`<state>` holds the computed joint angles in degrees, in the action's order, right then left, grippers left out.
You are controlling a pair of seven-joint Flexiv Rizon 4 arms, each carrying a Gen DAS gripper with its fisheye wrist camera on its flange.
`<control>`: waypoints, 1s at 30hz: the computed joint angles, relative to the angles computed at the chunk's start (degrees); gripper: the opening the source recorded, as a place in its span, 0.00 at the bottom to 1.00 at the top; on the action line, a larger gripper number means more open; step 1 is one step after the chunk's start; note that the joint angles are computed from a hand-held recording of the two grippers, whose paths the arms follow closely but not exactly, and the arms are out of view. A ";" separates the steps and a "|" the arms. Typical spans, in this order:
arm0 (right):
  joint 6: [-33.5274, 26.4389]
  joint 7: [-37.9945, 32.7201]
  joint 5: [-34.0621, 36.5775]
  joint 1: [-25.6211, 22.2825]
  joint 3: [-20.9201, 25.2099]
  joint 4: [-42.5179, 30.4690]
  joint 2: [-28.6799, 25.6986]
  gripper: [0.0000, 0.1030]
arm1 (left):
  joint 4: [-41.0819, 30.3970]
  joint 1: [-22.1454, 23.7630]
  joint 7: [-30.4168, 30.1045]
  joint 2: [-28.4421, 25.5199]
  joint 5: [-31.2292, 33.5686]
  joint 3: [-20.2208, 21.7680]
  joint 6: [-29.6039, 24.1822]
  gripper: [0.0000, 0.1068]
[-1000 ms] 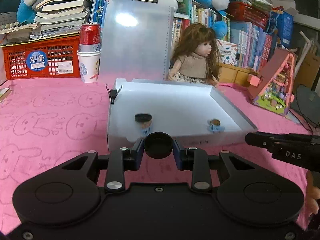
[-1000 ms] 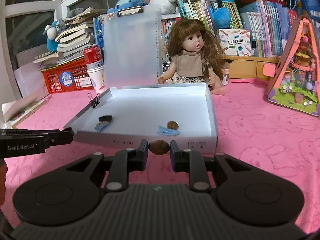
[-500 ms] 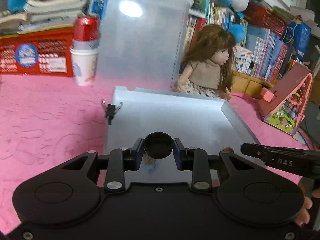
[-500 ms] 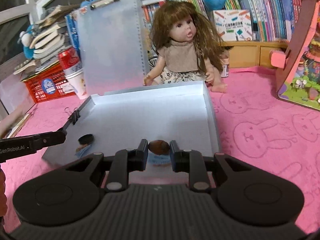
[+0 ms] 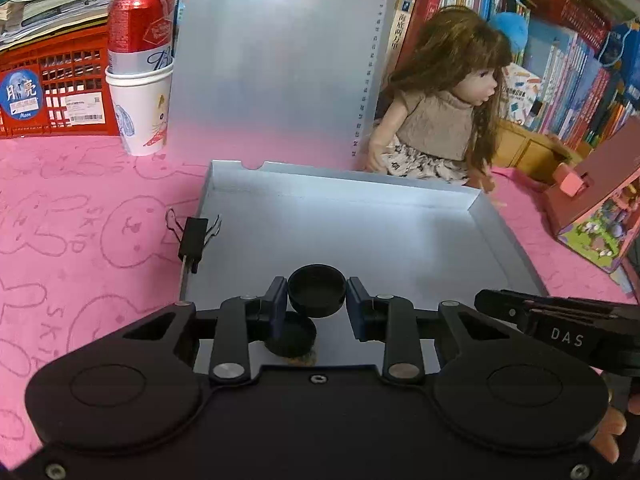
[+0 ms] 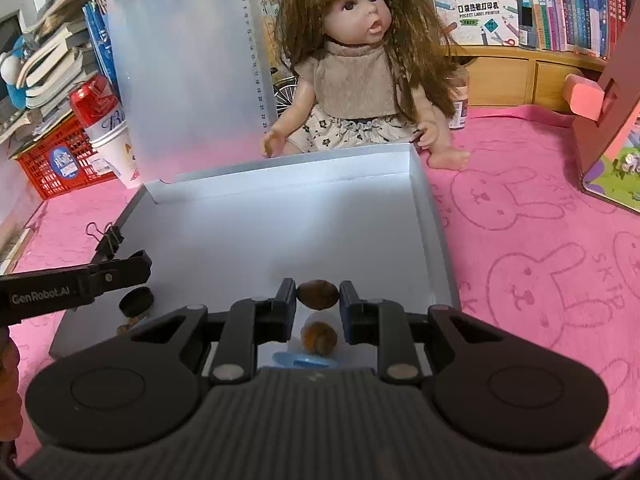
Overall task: Organize rigid objects
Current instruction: 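Carry the lid and nut into the white box and open the left tool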
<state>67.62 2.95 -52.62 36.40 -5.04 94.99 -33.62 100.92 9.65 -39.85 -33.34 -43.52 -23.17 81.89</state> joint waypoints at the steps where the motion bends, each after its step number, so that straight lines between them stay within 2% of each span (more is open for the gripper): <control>1: -0.57 -0.83 0.73 -0.23 0.50 -0.49 -0.29 0.26 | -0.48 -0.53 -0.44 -0.36 0.54 0.68 -0.02 0.28; 10: -2.58 -4.97 4.50 -0.19 1.46 -2.46 -1.84 0.26 | -3.29 -3.04 -5.92 -2.67 6.15 5.08 -1.03 0.28; 21: -2.17 -5.39 5.12 0.39 0.59 -2.08 -1.84 0.27 | -3.02 -1.97 -7.67 -3.51 10.66 3.96 1.13 0.29; 22: -2.05 -4.91 4.79 0.59 0.28 -1.95 -1.78 0.31 | -2.93 -2.00 -7.91 -3.47 11.07 4.05 1.36 0.29; 24: -1.73 -3.71 4.01 0.93 -0.28 -1.64 -1.60 0.32 | -2.79 -2.10 -8.35 -3.29 11.98 4.34 1.56 0.28; 25: -1.05 -2.62 3.24 1.13 -0.77 -1.22 -1.38 0.37 | -2.62 -2.04 -8.49 -3.15 12.35 4.33 1.77 0.28; 26: -0.65 -1.63 2.50 1.30 -1.18 -0.90 -1.15 0.47 | -2.31 -1.75 -8.46 -2.99 12.56 3.95 2.28 0.29; 28: -0.27 -0.18 0.70 1.62 -1.86 -0.38 -0.66 0.48 | -1.65 -0.90 -8.31 -2.64 12.84 2.88 3.37 0.31; 30: -0.52 0.88 -1.34 1.82 -2.20 0.19 0.05 0.48 | -0.61 0.42 -8.12 -1.99 12.85 1.24 4.46 0.39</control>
<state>67.10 3.83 -53.96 38.22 -7.24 95.18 -33.57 100.31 10.07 -47.97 -35.32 -30.67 -21.93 86.35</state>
